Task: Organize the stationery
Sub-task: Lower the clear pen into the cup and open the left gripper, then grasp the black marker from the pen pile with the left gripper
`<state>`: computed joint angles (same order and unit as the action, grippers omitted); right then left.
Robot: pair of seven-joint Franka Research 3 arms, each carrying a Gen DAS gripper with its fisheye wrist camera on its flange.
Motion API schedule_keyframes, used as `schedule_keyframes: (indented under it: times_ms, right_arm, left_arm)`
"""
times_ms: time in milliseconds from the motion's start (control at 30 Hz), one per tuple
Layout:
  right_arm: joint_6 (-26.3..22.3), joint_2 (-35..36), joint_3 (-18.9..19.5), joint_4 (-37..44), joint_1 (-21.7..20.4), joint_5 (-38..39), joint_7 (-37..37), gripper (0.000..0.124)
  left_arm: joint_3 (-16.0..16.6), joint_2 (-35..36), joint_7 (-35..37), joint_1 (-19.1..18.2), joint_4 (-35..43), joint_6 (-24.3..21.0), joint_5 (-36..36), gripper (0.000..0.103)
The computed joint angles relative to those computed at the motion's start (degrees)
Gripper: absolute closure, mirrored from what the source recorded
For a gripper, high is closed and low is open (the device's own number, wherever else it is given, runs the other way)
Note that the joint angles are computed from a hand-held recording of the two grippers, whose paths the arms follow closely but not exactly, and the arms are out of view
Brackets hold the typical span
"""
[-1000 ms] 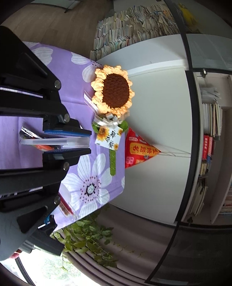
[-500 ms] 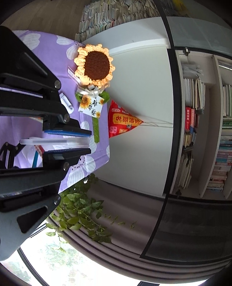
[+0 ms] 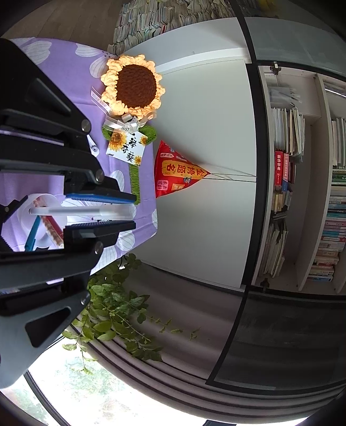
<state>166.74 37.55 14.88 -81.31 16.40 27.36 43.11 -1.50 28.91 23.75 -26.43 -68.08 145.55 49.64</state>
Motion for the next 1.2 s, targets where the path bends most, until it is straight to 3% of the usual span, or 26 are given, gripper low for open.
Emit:
schedule_keyframes:
  times_ms: [300, 500, 600, 633, 700, 933, 1200]
  right_arm:
    - [-0.04, 0.01, -0.07, 0.04, 0.05, 0.07, -0.05, 0.054]
    - [-0.08, -0.04, -0.08, -0.01, 0.06, 0.12, -0.06, 0.054]
    - [-0.02, -0.11, 0.01, -0.15, -0.02, 0.21, -0.16, 0.054]
    - [-0.05, -0.09, -0.03, -0.11, 0.01, 0.2, -0.13, 0.054]
    - [-0.05, -0.06, -0.07, -0.05, 0.05, 0.17, -0.12, 0.054]
    - [-0.07, -0.07, -0.08, -0.06, 0.05, 0.19, -0.12, 0.054]
    - [-0.08, -0.08, -0.08, -0.06, 0.05, 0.19, -0.13, 0.054]
  left_arm:
    - [-1.92, 3.16, 7.21, 1.47, 0.86, -3.21, -7.42, 0.092]
    - [-2.59, 2.23, 10.11, 2.53, -1.35, -2.88, -11.57, 0.092]
    - [-1.96, 0.13, 8.53, 2.59, -4.3, -1.43, -10.81, 0.082]
    - [-1.5, -0.67, 7.43, 2.42, -5.41, -1.44, -9.97, 0.073]
    - [-0.6, -1.79, 4.97, 2.07, -7.14, -2.61, -7.79, 0.065]
    - [-2.27, -1.36, 4.46, 4.81, -9.31, -10.2, -10.79, 0.066]
    - [-3.18, -0.44, 4.63, 6.69, -10.34, -13.1, -12.85, 0.066]
